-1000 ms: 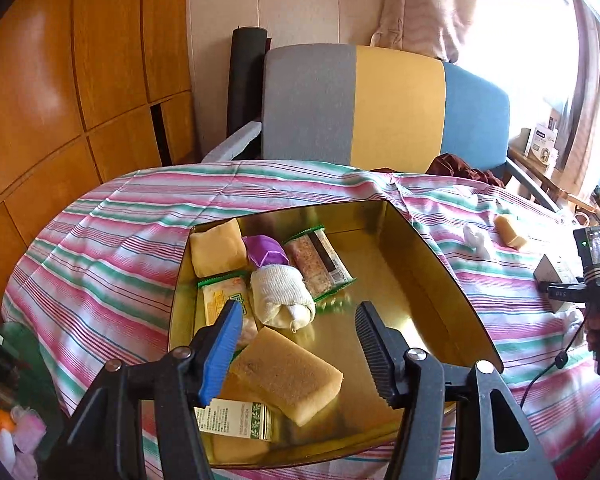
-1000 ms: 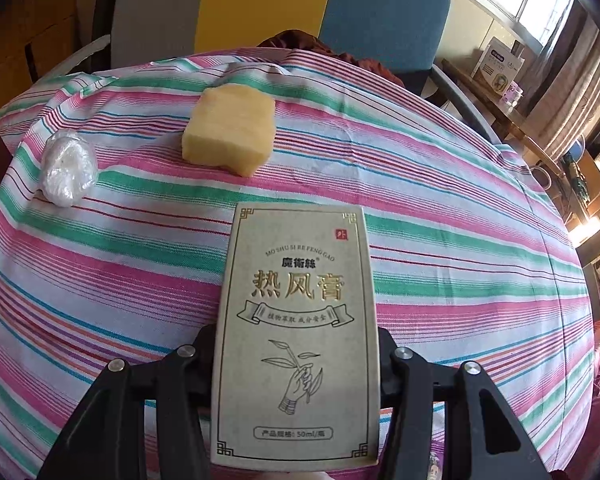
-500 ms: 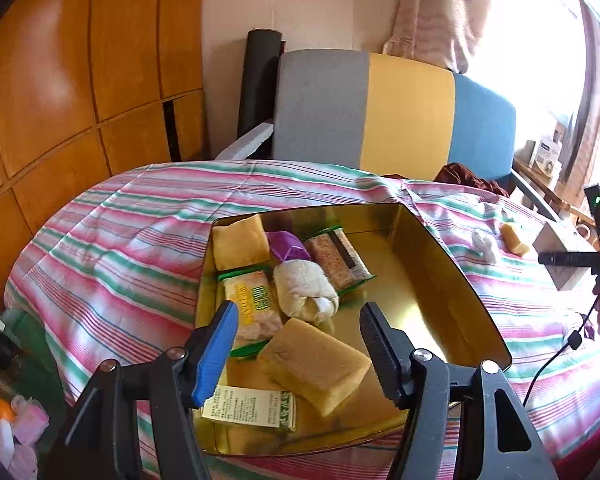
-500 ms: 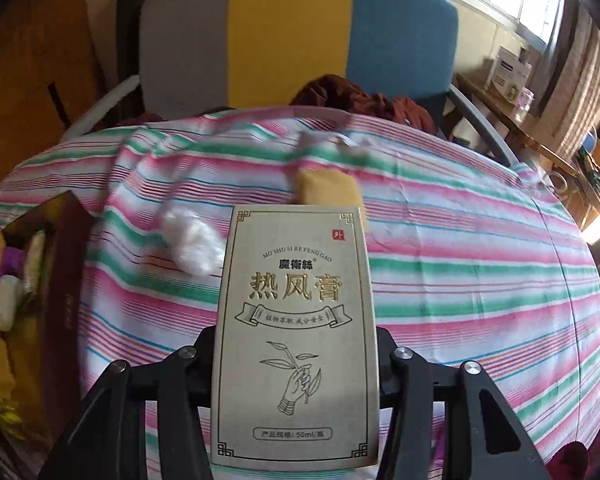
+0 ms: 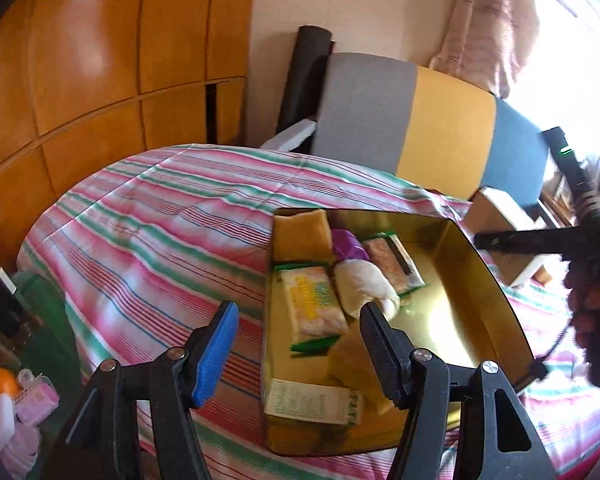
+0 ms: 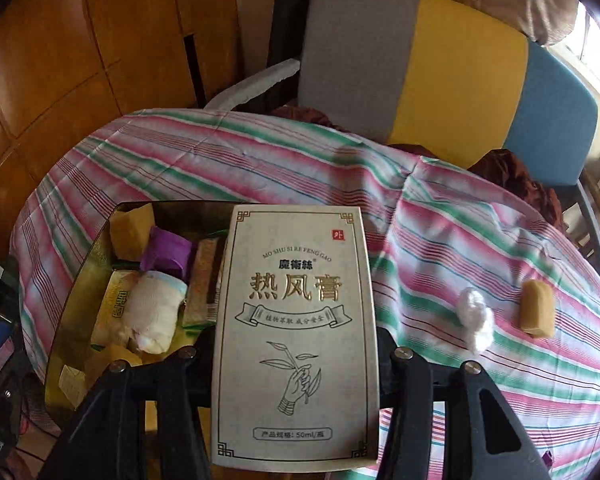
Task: Organize objects
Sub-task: 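Carry the cream medicine box into the gold tray and open the right tool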
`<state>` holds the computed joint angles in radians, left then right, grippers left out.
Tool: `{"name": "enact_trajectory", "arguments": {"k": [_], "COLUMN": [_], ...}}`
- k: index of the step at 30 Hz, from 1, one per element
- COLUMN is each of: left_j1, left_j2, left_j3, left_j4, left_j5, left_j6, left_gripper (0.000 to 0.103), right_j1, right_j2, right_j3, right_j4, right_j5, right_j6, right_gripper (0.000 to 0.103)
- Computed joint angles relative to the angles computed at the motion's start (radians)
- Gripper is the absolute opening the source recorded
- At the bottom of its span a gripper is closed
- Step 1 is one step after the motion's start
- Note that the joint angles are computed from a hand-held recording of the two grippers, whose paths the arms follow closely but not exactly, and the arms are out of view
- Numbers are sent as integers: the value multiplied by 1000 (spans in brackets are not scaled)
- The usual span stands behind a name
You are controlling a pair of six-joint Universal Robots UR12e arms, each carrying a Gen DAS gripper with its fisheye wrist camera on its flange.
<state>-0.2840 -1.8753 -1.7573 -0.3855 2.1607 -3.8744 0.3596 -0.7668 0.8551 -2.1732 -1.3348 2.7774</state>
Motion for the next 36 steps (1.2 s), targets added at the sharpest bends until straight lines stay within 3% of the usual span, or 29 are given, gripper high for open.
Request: {"name": "enact_trajectory", "arguments": {"k": [8, 13, 17, 26, 36], "left_j1": [8, 10, 7, -6, -26], "left_j2": [6, 4, 0, -8, -24], "left_j3": [-11, -8, -2, 10, 39], "left_j4": [-10, -31, -38, -37, -51], "left_j5": [10, 2, 0, 7, 9], "left_j6": [-14, -18, -13, 9, 53], "left_gripper": [64, 64, 64, 66, 66], "right_j1": [55, 52, 42, -9, -95], "right_j2": [119, 152, 128, -9, -122], "right_j3": [-159, -205, -158, 75, 269], "right_j4": [70, 123, 83, -132, -259], "right_j5": [-167, -166, -123, 33, 71], "right_j6": [20, 24, 30, 47, 94], "right_gripper": [52, 55, 57, 58, 58]}}
